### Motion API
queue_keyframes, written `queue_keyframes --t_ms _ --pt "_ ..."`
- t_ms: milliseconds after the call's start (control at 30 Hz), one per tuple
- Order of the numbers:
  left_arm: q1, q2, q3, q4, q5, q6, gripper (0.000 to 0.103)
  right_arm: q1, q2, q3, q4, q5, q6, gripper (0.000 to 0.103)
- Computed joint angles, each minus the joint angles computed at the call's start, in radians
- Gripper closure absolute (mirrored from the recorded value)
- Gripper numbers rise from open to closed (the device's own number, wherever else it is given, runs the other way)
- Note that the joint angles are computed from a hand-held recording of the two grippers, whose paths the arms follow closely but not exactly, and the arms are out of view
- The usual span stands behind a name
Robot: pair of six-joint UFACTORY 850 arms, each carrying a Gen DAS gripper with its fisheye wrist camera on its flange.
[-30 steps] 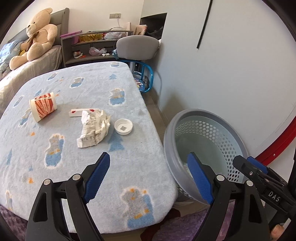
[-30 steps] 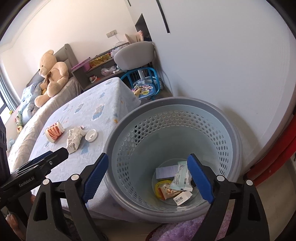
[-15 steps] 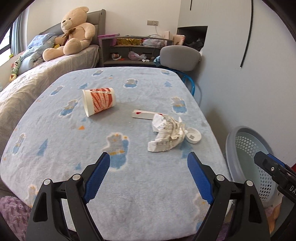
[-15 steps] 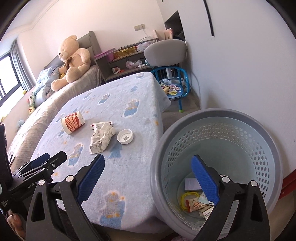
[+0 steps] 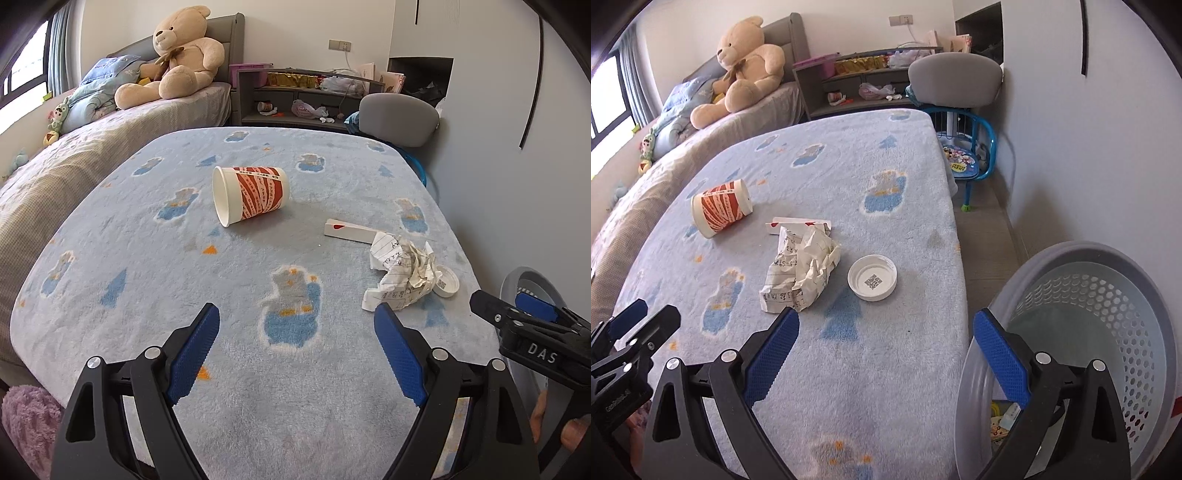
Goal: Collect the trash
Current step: 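Move both grippers back from the basket toward the bed, then grasp the round white plastic lid with the right gripper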
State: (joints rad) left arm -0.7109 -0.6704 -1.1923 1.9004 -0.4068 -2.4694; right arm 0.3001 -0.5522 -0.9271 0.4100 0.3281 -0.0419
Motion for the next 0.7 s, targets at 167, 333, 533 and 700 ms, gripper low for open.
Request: queue_keyframes --t_ms 167,333,533,700 --pt "0.011 -0.001 0.003 0.017 0.012 -0.021 0.021 0.0 -0.06 -0.082 0.256 -0.076 -0.274 0.009" --pt "0.019 -0.009 -0.001 0.021 0.028 -0.026 0.021 -0.001 -0.099 -0.134 0.487 -0.093 -0.522 0.01" --pt "0.024 -0.014 -0.004 0.038 0.041 -0.037 0.021 -0.005 -0.148 -0.197 0.715 -0.113 -0.759 0.01" --pt "0.028 -0.015 -0.003 0.054 0.051 -0.053 0.021 0.005 -0.173 -0.234 0.855 -0.098 -0.908 0.01"
